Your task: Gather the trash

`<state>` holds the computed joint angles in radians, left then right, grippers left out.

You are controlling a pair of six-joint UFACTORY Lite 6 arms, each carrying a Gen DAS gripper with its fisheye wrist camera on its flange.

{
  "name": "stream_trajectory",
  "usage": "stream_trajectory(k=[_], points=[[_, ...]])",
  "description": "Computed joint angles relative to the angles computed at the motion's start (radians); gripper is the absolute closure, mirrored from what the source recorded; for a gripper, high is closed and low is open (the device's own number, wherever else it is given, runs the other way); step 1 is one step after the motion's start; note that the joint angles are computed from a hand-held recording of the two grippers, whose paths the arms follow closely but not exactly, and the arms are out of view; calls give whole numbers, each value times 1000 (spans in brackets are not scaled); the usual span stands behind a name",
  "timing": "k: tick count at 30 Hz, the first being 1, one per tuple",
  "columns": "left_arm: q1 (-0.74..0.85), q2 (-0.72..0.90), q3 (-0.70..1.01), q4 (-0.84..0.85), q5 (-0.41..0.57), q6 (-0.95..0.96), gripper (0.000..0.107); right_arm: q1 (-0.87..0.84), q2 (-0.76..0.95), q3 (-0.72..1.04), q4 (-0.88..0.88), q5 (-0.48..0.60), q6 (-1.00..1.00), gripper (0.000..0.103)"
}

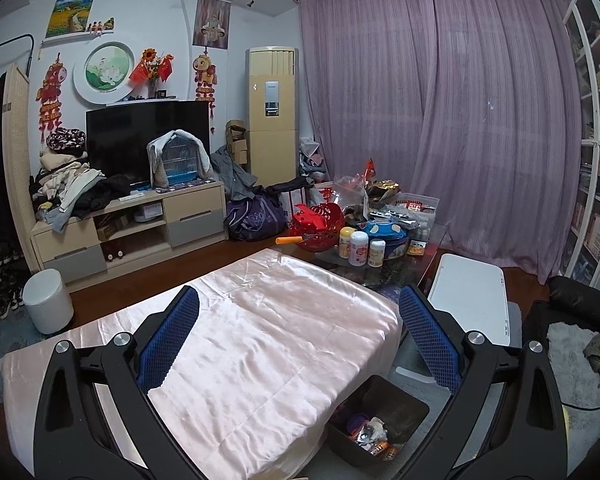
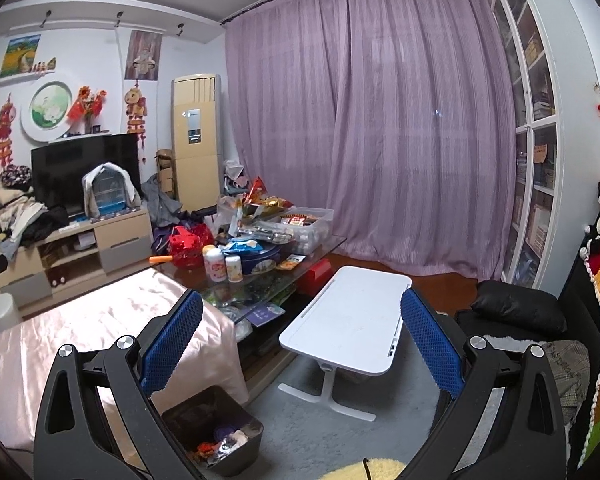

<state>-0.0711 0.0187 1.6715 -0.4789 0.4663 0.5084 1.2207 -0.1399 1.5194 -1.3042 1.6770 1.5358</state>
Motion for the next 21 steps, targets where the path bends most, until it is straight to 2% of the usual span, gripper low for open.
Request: stream_trajectory(k=[21], points=[[32, -33, -42, -136, 13, 115, 12, -24, 31, 22, 20, -68, 7, 3]])
